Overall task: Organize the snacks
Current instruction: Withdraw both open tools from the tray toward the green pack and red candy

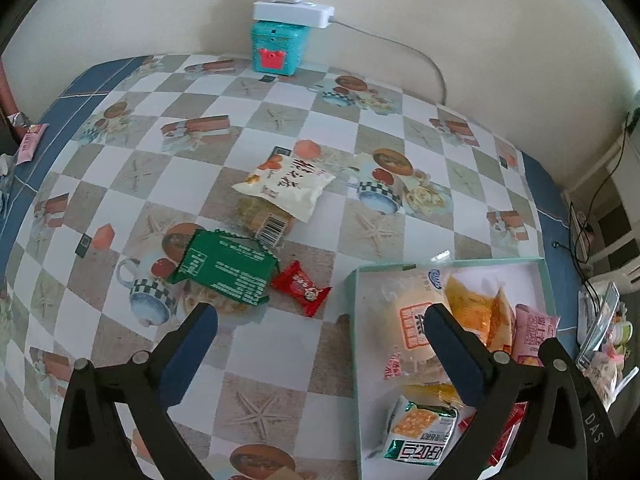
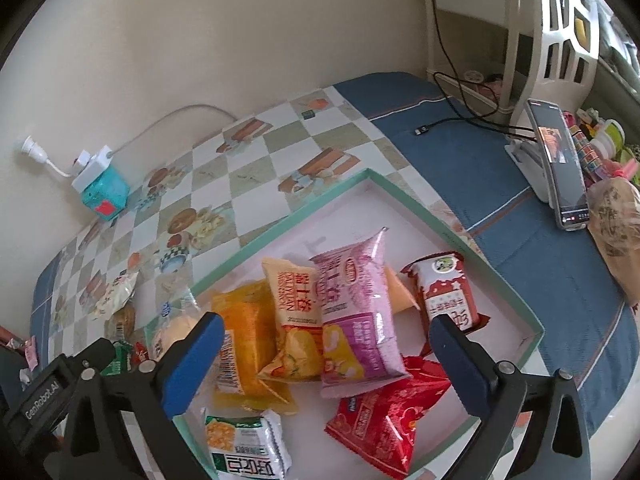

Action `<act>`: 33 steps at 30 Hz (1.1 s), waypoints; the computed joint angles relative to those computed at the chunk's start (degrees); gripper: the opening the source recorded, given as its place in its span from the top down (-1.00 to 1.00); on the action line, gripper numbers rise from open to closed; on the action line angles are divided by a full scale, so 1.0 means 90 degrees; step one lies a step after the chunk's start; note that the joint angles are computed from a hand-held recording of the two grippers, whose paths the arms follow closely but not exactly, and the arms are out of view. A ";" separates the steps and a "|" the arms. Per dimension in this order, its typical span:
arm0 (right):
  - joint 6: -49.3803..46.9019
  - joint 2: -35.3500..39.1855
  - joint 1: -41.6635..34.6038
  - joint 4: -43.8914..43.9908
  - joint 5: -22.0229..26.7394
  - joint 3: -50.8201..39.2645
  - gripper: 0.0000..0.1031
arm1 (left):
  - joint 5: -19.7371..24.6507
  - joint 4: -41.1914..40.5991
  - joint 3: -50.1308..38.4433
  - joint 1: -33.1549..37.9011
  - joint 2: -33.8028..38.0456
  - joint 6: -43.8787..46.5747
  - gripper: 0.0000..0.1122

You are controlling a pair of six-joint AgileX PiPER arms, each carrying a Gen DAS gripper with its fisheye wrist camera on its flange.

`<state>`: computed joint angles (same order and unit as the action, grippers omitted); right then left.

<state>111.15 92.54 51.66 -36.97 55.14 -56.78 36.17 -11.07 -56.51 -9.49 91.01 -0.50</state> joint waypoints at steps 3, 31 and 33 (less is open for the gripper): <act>-0.0123 0.0106 0.0009 0.0072 0.0037 -0.0132 -1.00 | -0.0013 0.0118 0.0005 0.0008 -0.0010 -0.0092 -0.83; -0.1765 0.1827 0.0482 0.0465 0.0296 -0.2782 -1.00 | -0.0016 0.0153 -0.0402 0.2670 0.0196 -0.0162 -0.83; -0.1907 0.2006 0.0509 0.0484 0.0325 -0.3043 -1.00 | 0.0003 0.0126 -0.0438 0.2822 0.0221 -0.0117 -0.83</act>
